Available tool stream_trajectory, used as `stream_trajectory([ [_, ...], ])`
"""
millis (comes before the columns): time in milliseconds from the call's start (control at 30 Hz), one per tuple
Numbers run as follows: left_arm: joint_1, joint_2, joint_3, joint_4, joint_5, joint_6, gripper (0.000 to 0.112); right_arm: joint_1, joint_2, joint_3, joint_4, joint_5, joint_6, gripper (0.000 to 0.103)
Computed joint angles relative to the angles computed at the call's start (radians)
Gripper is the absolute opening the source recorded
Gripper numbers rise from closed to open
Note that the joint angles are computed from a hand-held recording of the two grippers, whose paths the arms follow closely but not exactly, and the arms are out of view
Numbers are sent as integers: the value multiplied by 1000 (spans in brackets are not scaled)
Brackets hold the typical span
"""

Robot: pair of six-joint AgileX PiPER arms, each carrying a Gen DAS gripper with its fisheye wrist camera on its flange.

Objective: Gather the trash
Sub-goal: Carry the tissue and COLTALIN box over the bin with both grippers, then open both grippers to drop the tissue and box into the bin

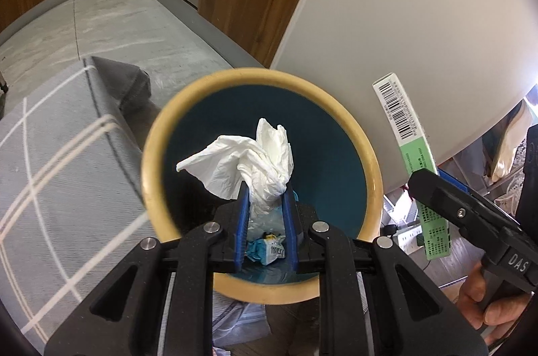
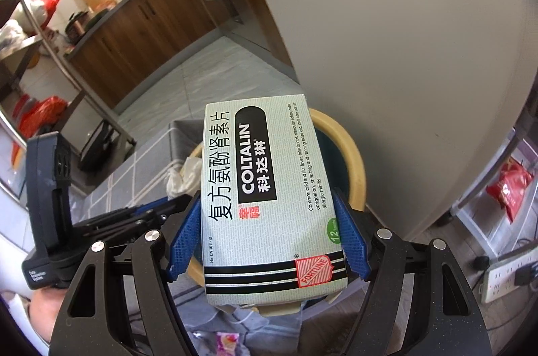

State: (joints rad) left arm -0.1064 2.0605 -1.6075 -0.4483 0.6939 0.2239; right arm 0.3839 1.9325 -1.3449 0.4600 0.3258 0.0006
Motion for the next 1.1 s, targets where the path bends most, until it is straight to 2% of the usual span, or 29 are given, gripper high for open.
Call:
stream_trajectory([
  [267, -13, 84, -67, -1, 37, -24, 22, -14, 20, -9, 19, 12, -19, 74],
  [367, -9, 102, -80, -2, 49, -28, 31, -13, 29, -20, 10, 19, -11, 74],
  [500, 2, 90, -60, 3, 32, -42, 52, -13, 47, -47, -19, 42, 11, 74],
  [767, 36, 28, 5, 10, -4, -42, 68, 13, 81, -95, -133, 71, 108, 74],
  [933, 46, -5, 26, 44, -24, -71, 79, 54, 134, -171, -308, 118, 236, 76],
  [1100, 54, -38, 51, 66, -40, -76, 85, 62, 171, -221, -304, 148, 241, 81],
])
